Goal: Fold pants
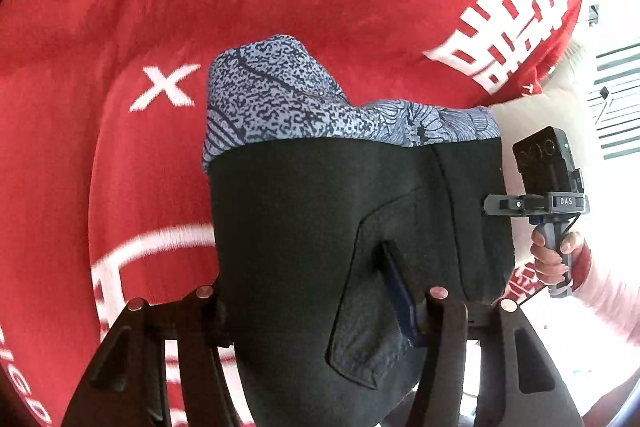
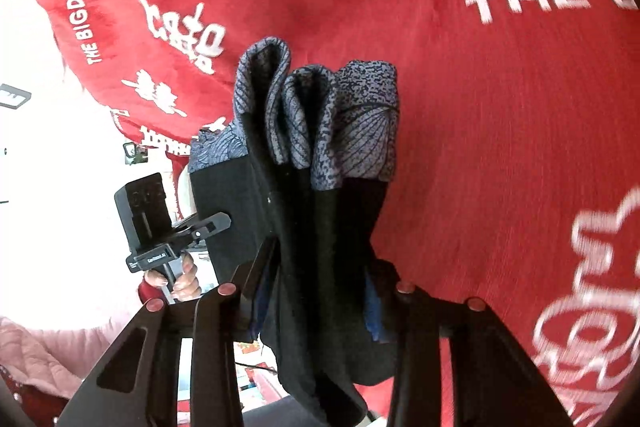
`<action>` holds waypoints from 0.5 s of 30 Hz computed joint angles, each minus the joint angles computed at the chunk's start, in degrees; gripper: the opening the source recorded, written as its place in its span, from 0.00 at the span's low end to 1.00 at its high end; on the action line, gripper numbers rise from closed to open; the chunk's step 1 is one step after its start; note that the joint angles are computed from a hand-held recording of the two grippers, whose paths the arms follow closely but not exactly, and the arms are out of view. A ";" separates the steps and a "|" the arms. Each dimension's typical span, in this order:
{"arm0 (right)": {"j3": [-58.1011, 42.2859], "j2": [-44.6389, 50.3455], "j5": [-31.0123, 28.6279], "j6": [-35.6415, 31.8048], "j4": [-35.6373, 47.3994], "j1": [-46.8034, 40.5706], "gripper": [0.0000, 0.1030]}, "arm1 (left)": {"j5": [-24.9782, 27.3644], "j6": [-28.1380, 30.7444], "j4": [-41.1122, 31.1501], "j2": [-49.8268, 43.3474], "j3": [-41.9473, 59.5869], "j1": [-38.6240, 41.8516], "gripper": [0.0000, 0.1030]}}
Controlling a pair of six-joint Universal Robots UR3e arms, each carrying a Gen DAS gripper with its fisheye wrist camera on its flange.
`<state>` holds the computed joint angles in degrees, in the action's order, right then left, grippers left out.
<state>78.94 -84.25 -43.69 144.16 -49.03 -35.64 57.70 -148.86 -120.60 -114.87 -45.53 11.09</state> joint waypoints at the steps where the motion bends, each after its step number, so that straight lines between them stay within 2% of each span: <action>1: 0.54 -1.77 -0.37 -0.68 2.06 -0.76 0.40 | 0.08 0.42 -1.06 1.30 -0.82 0.26 0.58; 8: 9.45 -15.86 -4.88 -6.56 13.94 -9.33 0.40 | 1.59 3.07 -3.46 12.94 -13.70 2.17 0.58; 12: 16.36 -21.64 -7.70 -7.87 14.09 -12.22 0.40 | 2.57 3.44 -0.92 18.39 -23.67 3.31 0.58; 15: 21.71 -24.82 -9.81 -8.38 11.55 -13.45 0.40 | 3.64 3.22 4.44 21.57 -31.25 3.33 0.58</action>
